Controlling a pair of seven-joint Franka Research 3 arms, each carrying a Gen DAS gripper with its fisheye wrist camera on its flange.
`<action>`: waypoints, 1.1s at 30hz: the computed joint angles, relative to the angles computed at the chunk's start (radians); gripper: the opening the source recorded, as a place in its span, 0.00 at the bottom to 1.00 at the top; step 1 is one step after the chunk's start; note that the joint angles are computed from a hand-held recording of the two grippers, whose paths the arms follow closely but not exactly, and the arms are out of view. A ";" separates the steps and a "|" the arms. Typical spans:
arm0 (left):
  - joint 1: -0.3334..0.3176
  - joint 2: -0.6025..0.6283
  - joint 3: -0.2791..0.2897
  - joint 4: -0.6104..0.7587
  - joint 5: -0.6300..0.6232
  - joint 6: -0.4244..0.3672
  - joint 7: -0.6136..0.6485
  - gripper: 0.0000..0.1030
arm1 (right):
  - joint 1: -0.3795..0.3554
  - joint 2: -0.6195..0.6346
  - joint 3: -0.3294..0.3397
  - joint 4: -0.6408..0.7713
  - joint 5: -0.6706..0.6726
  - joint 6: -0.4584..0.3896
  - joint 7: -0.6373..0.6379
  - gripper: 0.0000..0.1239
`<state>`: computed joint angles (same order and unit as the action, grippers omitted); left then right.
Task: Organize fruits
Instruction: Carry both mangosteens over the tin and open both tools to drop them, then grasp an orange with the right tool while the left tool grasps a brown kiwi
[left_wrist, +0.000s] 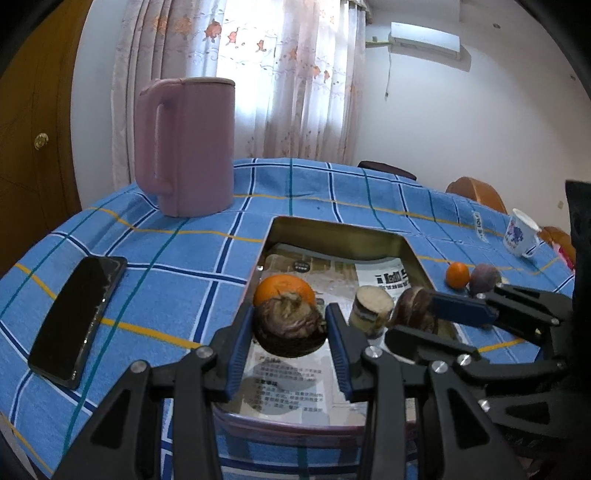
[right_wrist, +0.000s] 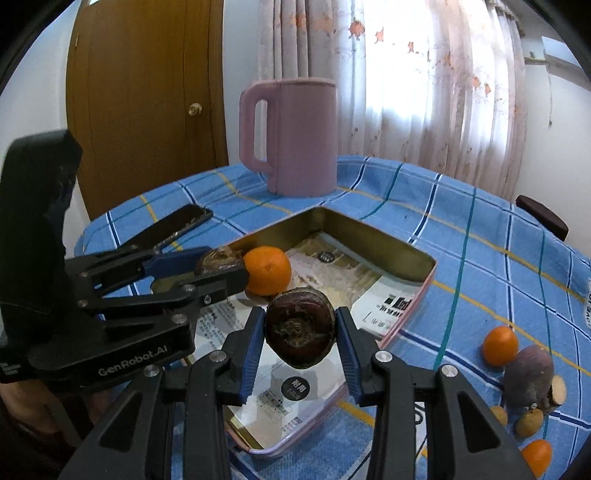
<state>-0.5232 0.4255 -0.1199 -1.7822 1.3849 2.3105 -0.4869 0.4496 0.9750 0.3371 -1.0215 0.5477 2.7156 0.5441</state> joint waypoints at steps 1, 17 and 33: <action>0.000 -0.001 0.000 -0.001 0.003 0.004 -0.003 0.41 | 0.009 0.005 -0.013 0.013 -0.011 -0.013 0.015 0.33; -0.039 0.010 -0.012 0.049 0.065 -0.050 -0.011 0.92 | -0.164 -0.155 0.124 -0.288 0.124 0.242 -0.172 0.50; -0.102 0.333 0.038 0.553 -0.142 0.114 0.452 0.93 | -0.171 -0.148 -0.100 -0.254 -0.021 0.172 0.257 0.50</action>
